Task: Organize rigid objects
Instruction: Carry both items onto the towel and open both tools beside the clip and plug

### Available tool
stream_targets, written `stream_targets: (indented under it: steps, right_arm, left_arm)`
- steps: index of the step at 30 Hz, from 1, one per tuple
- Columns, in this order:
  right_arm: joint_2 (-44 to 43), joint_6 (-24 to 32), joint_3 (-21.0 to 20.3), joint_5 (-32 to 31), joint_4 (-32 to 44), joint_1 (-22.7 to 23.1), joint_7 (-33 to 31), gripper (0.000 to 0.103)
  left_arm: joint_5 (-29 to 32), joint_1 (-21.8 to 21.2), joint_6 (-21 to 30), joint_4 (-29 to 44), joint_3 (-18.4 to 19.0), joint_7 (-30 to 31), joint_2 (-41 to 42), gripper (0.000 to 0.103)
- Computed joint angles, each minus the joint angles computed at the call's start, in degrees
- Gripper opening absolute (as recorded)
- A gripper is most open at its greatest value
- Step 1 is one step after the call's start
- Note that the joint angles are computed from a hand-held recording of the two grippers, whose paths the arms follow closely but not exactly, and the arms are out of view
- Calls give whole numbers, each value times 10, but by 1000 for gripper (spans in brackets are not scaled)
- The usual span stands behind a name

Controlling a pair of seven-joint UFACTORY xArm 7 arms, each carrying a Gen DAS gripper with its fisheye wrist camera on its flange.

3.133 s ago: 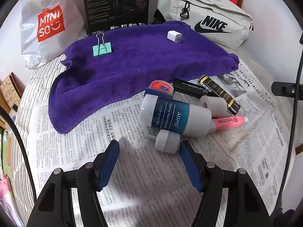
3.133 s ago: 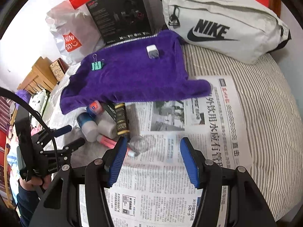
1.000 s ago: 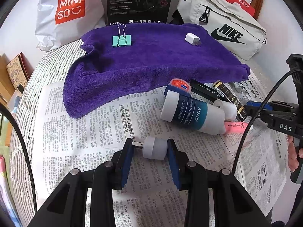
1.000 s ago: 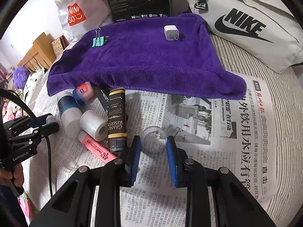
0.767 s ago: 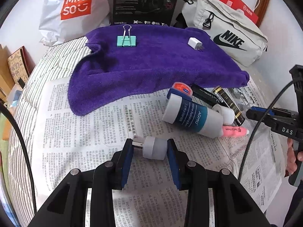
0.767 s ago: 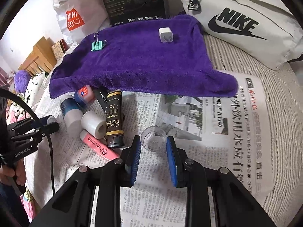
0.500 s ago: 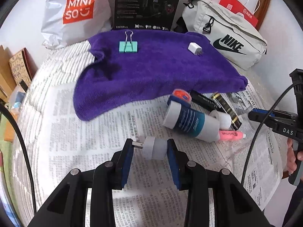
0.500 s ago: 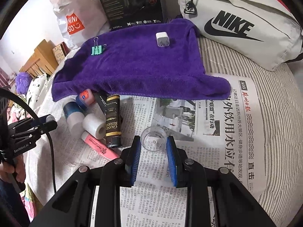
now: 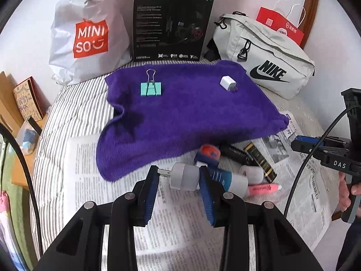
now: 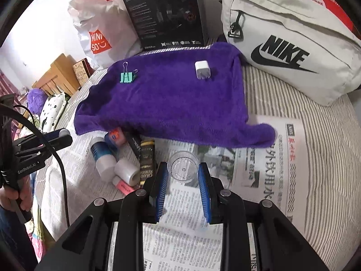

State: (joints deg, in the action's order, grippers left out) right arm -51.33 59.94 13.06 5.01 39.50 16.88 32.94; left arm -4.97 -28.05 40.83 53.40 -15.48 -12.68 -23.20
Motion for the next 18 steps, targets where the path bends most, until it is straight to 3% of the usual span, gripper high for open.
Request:
stream_targets:
  steps: [18]
  right_arm:
    - [99,-53,-31,-33,50,-42,-51,27]
  left_arm:
    - [47,20,-7,116,3,-6,122,34]
